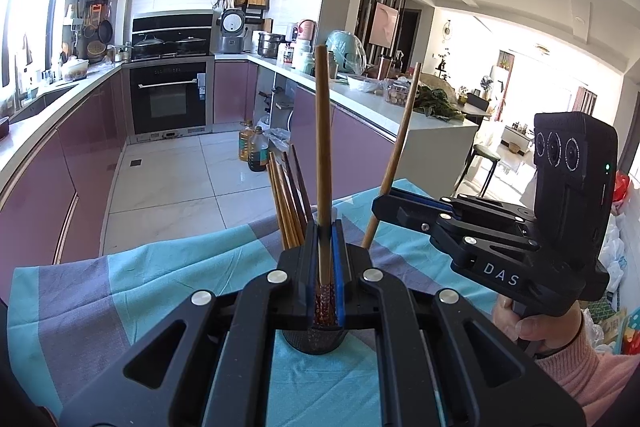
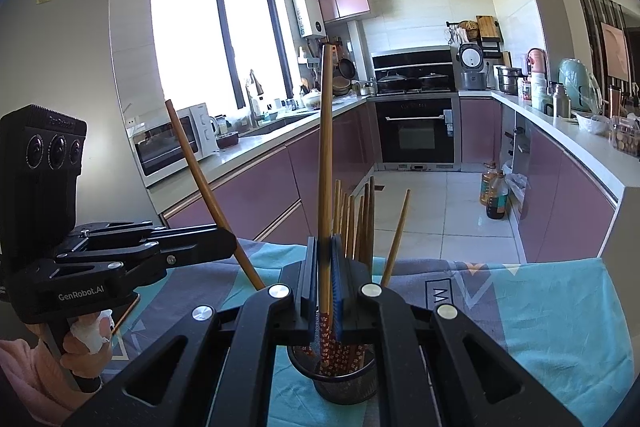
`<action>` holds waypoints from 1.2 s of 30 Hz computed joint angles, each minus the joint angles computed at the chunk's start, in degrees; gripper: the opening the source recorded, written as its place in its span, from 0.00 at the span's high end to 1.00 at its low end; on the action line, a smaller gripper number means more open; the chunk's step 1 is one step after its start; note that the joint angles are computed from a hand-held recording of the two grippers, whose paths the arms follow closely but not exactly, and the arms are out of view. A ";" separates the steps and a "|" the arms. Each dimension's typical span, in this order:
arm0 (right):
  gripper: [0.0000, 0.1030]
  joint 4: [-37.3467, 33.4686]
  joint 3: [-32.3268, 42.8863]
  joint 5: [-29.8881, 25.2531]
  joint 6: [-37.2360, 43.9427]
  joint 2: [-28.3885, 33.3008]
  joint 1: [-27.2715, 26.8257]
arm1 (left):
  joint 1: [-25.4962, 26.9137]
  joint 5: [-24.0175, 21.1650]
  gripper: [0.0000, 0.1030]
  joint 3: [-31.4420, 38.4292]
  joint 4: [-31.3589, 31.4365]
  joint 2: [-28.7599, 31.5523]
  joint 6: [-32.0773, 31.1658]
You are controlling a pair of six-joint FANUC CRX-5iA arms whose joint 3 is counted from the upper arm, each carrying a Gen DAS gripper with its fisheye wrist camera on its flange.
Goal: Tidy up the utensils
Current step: 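Lower both chopsticks into the mesh cup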
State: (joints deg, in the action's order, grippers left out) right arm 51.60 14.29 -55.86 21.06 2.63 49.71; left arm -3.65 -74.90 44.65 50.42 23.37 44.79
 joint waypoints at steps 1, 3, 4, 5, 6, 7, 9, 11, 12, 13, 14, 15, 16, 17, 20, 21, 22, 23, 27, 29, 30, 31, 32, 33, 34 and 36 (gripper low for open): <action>0.95 -0.11 0.04 -0.01 0.07 0.06 -0.05 | -0.10 0.27 0.93 -0.43 -0.23 -0.35 -0.14; 0.95 -0.35 0.20 -0.07 0.21 0.19 -0.15 | -0.18 0.33 0.93 -0.61 -0.35 -0.54 -0.26; 0.95 -0.50 0.32 -0.11 0.27 0.26 -0.21 | -0.28 0.30 0.93 -0.35 -0.54 -0.45 -0.05; 0.95 -0.65 0.37 -0.17 0.33 0.31 -0.26 | -0.33 0.28 0.93 -0.28 -0.67 -0.47 0.06; 0.95 -0.82 0.52 -0.24 0.46 0.39 -0.34 | -0.38 -0.03 0.93 0.69 -0.86 0.05 0.48; 0.95 -1.08 0.99 -0.42 0.69 0.64 -0.39 | -0.37 -0.18 0.93 0.87 -1.00 0.12 0.65; 0.95 -1.34 1.09 -0.48 0.81 0.75 -0.48 | -0.46 -0.35 0.93 1.12 -1.28 0.18 0.89; 0.95 -1.42 0.97 -0.56 0.79 0.73 -0.44 | -0.58 -0.48 0.93 1.75 -1.64 0.52 1.19; 0.95 -1.49 1.01 -0.66 0.81 0.80 -0.46 | -0.64 -0.43 0.93 1.71 -1.77 0.48 1.20; 0.95 -1.57 0.97 -0.67 0.85 0.81 -0.51 | -0.68 -0.39 0.93 1.67 -1.88 0.43 1.21; 0.95 -1.69 0.98 -0.71 0.92 0.83 -0.56 | -0.71 -0.43 0.93 1.73 -2.02 0.43 1.27; 0.95 -1.79 1.05 -0.81 0.99 0.88 -0.59 | -0.75 -0.49 0.93 1.87 -2.17 0.46 1.35; 0.95 -1.87 1.05 -0.85 1.01 0.89 -0.62 | -0.74 -0.55 0.93 1.82 -2.26 0.35 1.36; 0.95 -2.00 1.09 -0.91 1.04 0.93 -0.67 | -0.82 -0.53 0.93 1.86 -2.45 0.32 1.45; 0.95 -2.35 1.50 -1.05 1.27 1.20 -0.85 | -0.95 -0.87 0.93 2.81 -2.89 0.73 1.98; 0.95 -2.43 1.49 -1.02 1.28 1.21 -0.90 | -0.99 -0.94 0.93 3.04 -3.05 0.82 2.13; 0.95 -2.37 1.45 -1.10 1.21 1.22 -0.82 | -0.94 -1.03 0.93 3.27 -3.13 0.92 2.21; 0.95 -2.43 1.48 -1.15 1.24 1.25 -0.85 | -0.97 -1.13 0.93 3.51 -3.26 1.03 2.36; 0.95 -2.81 1.41 -1.16 1.33 1.23 -1.05 | -1.06 -1.38 0.93 4.30 -3.71 1.42 2.82; 0.95 -3.17 1.61 -1.28 1.53 1.37 -1.13 | -1.28 -1.34 0.93 4.33 -4.00 1.44 3.04; 0.95 -3.28 1.67 -1.29 1.60 1.46 -1.16 | -1.33 -1.43 0.93 4.54 -4.15 1.54 3.19; 0.95 -3.43 1.86 -1.34 1.72 1.60 -1.21 | -1.39 -1.45 0.93 4.56 -4.28 1.55 3.28; 0.95 -3.58 1.95 -1.33 1.80 1.67 -1.27 | -1.43 -1.55 0.93 4.81 -4.42 1.68 3.43; 0.95 -3.63 1.97 -1.37 1.81 1.68 -1.27 | -1.53 -1.56 0.93 4.91 -4.56 1.71 3.60; 0.95 -3.75 2.02 -1.37 1.87 1.71 -1.33 | -1.57 -1.71 0.93 5.27 -4.69 1.91 3.80; 0.95 -3.89 1.93 -1.35 1.83 1.71 -1.42 | -1.64 -1.87 0.93 5.63 -4.93 2.11 3.98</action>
